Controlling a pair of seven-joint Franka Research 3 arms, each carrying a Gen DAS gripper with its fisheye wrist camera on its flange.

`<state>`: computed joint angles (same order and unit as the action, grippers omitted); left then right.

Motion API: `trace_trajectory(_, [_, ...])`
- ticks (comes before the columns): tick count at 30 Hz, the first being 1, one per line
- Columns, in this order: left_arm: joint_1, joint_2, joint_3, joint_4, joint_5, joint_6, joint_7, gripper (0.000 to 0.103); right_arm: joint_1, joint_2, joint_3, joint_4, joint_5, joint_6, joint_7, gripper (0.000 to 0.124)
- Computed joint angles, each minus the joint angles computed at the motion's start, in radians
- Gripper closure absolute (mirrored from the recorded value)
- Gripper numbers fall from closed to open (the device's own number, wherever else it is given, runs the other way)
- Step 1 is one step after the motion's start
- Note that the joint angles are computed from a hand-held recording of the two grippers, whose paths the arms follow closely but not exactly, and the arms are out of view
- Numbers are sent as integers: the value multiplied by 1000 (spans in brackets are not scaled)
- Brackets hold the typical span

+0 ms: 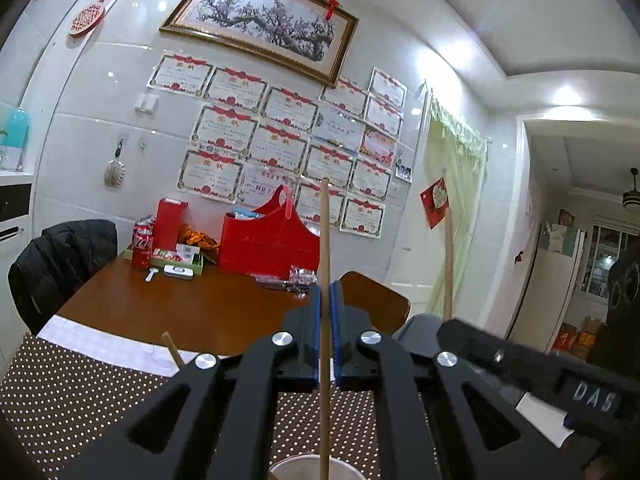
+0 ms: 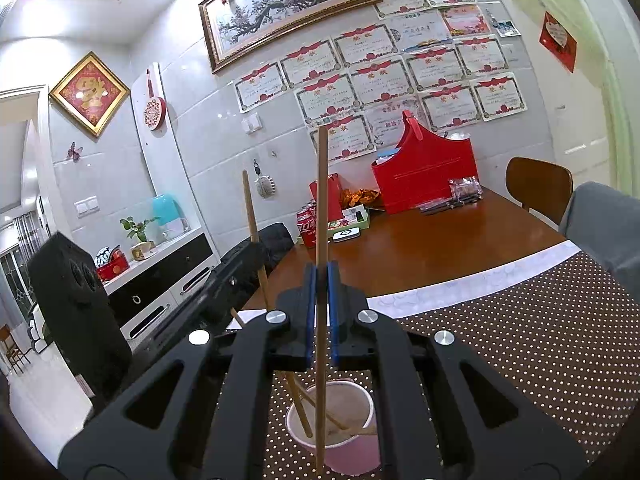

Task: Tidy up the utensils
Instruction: 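Open the left gripper to drop its chopstick into the cup while the right gripper releases its chopstick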

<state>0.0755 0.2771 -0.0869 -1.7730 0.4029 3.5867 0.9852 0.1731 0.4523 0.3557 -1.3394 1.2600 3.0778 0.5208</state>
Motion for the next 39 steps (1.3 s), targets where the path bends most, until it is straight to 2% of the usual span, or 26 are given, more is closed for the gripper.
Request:
trace_trajectory(8, [41, 5, -31, -21, 80, -29, -56, 98, 19, 25, -20, 19, -101, 12, 106, 118])
trace_trajectory(17, [132, -13, -99, -53, 248, -64, -192, 97, -3, 53, 36, 51, -153, 55, 125, 118])
trace_trajectory(20, [145, -32, -101, -73, 295, -72, -224, 97, 1, 69, 43, 62, -187, 75, 148, 118])
trace_trajectory(22, [156, -50, -103, -91, 320, -74, -252, 90, 7, 78, 39, 67, -220, 80, 182, 118])
trace_trajectory(23, [151, -58, -95, -100, 320, -73, -255, 82, 7, 81, 41, 68, -235, 83, 196, 118])
trace_trajectory(27, [144, -96, -71, -140, 333, -75, -270, 79, 2, 92, 61, 70, -293, 103, 234, 118])
trace_trajectory(30, [88, -137, -14, -199, 235, -69, -186, 72, 10, 102, 57, 69, -353, 117, 267, 118])
trace_trajectory(32, [62, -161, 10, -233, 166, -74, -132, 71, 16, 106, 51, 65, -389, 127, 292, 118])
trace_trajectory(39, [31, -223, 39, -315, 2, -96, 16, 70, -32, 97, 107, 9, -460, 159, 345, 118])
